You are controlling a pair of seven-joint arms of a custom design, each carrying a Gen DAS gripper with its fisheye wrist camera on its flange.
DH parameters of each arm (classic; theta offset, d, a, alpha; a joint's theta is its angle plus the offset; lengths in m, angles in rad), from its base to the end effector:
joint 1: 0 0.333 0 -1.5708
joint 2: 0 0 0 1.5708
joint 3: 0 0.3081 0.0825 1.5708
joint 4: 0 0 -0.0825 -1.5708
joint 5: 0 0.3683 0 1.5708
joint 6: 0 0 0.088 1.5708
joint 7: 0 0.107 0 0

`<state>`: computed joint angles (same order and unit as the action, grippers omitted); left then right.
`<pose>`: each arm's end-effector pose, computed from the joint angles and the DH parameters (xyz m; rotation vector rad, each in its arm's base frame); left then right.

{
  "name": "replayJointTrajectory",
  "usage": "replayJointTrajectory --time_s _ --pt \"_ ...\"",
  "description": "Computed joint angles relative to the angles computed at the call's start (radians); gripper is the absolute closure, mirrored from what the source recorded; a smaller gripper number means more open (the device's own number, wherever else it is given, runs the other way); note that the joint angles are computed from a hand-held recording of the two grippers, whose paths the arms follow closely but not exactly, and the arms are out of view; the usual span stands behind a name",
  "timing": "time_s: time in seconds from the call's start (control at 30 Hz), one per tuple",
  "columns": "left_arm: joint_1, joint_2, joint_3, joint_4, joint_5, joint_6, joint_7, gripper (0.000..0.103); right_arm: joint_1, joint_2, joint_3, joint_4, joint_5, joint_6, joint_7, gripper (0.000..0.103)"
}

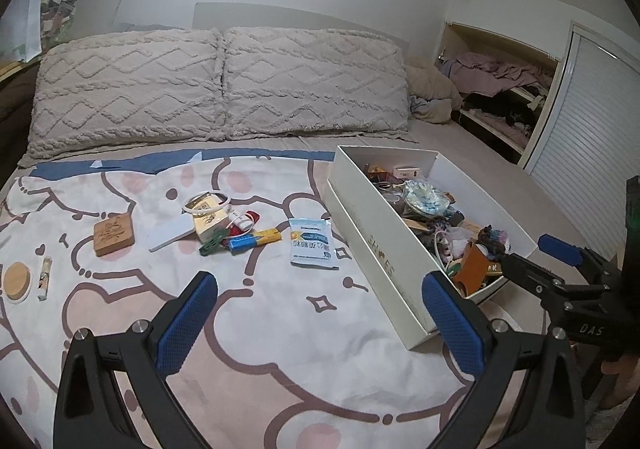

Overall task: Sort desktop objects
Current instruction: 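Pull both tools back from the storage box toward the bedspread items, then move the left tool to the round wooden coaster and the right tool to the carved wooden block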

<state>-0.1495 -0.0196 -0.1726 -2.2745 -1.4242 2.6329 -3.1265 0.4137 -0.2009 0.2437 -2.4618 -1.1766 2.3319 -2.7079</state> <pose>0.5028 -0.1422 0.3904 -1.1042 2.4496 -1.3044 0.3719 0.2680 0.3860 -1.2522 2.1236 -0.9911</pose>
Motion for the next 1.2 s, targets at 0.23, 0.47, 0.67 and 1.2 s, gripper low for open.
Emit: replayJointTrajectory --time_s 0.23,0.47,0.67,1.2 --pt "0.013 -0.040 0.019 -0.034 -0.018 -0.020 0.013 0.000 0.018 -0.004 0.015 0.002 0.023 -0.029 0.004 0.000" --pt "0.019 -0.063 0.034 -0.050 -0.017 -0.036 0.014 0.000 0.034 -0.016 0.026 -0.001 0.046 -0.061 0.005 0.000" --pt "0.029 -0.079 0.047 -0.063 -0.017 -0.047 0.019 0.000 0.043 -0.012 0.033 0.005 0.054 -0.073 0.015 0.000" --pt "0.091 -0.097 0.093 -0.087 -0.014 -0.051 0.030 0.000 0.089 0.090 0.022 0.102 0.035 -0.078 0.018 0.000"
